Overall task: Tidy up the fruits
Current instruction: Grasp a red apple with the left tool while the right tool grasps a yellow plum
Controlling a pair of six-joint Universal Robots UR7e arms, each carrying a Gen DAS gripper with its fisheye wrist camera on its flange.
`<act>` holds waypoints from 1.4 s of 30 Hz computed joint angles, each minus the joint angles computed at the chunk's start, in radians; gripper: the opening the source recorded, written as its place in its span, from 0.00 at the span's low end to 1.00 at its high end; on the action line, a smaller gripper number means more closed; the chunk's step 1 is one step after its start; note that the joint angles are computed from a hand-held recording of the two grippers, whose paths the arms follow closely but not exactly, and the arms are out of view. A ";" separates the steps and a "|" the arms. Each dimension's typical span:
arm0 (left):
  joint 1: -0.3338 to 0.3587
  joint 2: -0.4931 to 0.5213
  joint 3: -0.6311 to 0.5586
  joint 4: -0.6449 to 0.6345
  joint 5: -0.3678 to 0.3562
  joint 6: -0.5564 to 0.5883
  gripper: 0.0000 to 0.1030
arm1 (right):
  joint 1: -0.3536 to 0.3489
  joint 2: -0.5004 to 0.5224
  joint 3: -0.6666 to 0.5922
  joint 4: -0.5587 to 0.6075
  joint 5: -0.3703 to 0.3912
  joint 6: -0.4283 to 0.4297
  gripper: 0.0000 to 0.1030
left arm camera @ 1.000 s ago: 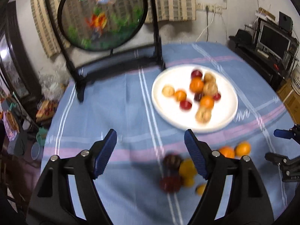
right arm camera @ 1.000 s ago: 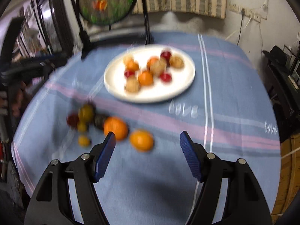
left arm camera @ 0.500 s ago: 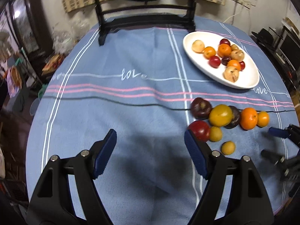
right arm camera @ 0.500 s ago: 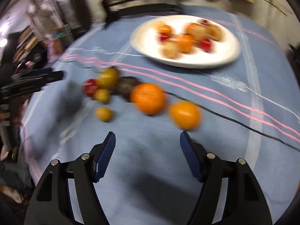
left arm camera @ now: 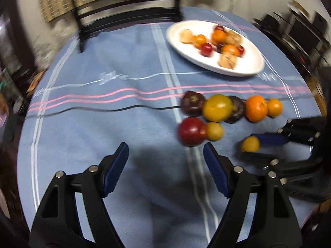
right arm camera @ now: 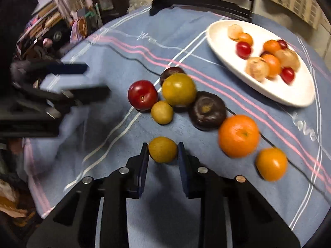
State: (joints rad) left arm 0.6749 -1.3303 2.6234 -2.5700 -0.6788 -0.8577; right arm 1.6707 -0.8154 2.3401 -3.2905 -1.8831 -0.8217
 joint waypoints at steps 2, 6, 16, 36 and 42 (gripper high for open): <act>0.030 0.062 -0.007 -0.117 -0.022 0.131 0.74 | -0.016 -0.033 0.017 0.003 0.008 0.027 0.27; 0.120 0.161 -0.014 -0.387 -0.088 0.423 0.73 | -0.035 -0.049 0.041 -0.014 -0.005 0.061 0.27; 0.232 0.150 -0.034 -0.552 -0.251 0.621 0.39 | -0.061 -0.075 0.090 -0.067 -0.029 0.122 0.27; -0.050 -0.090 -0.038 -0.209 -0.035 0.364 0.39 | 0.012 -0.172 0.110 -0.099 0.035 0.089 0.27; -0.073 -0.023 -0.141 -0.238 0.026 0.424 0.39 | 0.066 -0.258 0.062 -0.112 0.091 0.110 0.27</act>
State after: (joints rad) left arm 0.6016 -1.3530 2.4821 -2.8081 -0.6526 -0.4340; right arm 1.7368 -1.0737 2.4016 -3.4026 -1.7920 -0.7118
